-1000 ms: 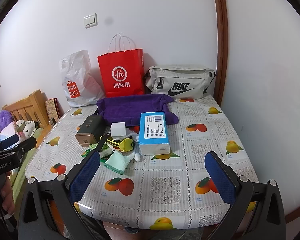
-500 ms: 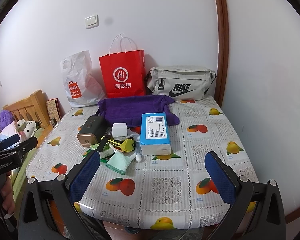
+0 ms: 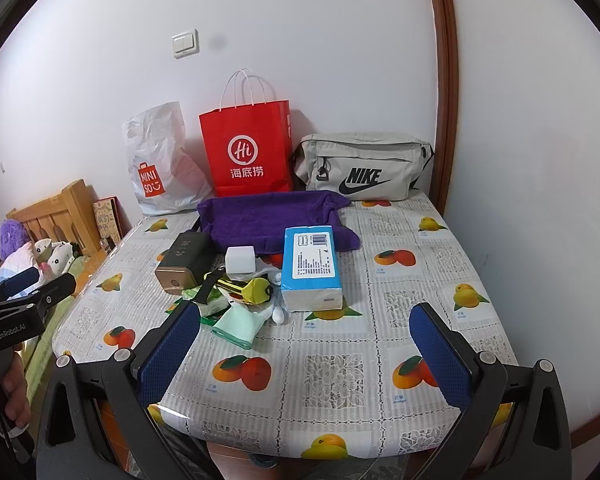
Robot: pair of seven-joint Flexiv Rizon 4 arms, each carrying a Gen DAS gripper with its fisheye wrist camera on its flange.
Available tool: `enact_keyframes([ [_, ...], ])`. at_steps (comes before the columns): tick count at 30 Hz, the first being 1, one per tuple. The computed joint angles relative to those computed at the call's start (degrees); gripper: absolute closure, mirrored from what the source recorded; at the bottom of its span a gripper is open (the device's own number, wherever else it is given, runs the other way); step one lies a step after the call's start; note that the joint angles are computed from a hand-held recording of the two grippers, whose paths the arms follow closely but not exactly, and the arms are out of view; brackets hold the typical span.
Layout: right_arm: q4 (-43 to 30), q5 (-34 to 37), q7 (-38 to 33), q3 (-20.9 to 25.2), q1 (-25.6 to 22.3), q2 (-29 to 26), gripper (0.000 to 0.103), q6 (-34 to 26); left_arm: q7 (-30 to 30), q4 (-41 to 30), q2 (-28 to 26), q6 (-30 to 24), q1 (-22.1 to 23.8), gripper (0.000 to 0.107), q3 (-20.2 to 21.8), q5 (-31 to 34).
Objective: Organize soft objects
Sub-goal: 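Move both tools toward the pile of items beside the tissue box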
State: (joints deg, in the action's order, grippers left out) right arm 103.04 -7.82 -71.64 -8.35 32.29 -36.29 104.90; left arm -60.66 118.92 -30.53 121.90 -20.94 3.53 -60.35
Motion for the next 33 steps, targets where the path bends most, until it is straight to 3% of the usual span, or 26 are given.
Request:
enact_keyframes([
  [11,-0.9,-0.8,-0.7,1.5,-1.1,-0.8,0.000,0.4,0.5,-0.3,-0.4,0.0,0.2,0.004,-0.3,-0.6],
  [17,-5.9,-4.5,-0.7,8.2,-6.7,-4.7,0.000,-2.1,3.3,-3.3,-2.8,-2.9,-0.3,0.004,1.0,-4.2],
  [20,-8.9,-6.6,-0.4,11.0,-8.9,-7.1,0.000,-4.7,7.3,-6.1,-5.1,-5.0,-1.3,0.004,2.2,-9.3],
  [25,-15.0,-9.5,-1.0,14.6,-11.4,-11.8,0.000,-9.7,2.2,-6.6,-6.8,-8.5,3.8,0.004,0.4,-0.5],
  [29,-18.8,-9.9,-1.7,17.2,-13.1,-14.9,0.000,-12.0,2.2,-10.8,-10.7,-14.6,0.4,0.007,5.7,-0.7],
  [33,-21.6,-9.8,-3.0,18.5,-14.2,-17.3,0.000,-13.3,1.0,-14.4,-13.3,-19.6,1.5,0.012,6.5,2.9],
])
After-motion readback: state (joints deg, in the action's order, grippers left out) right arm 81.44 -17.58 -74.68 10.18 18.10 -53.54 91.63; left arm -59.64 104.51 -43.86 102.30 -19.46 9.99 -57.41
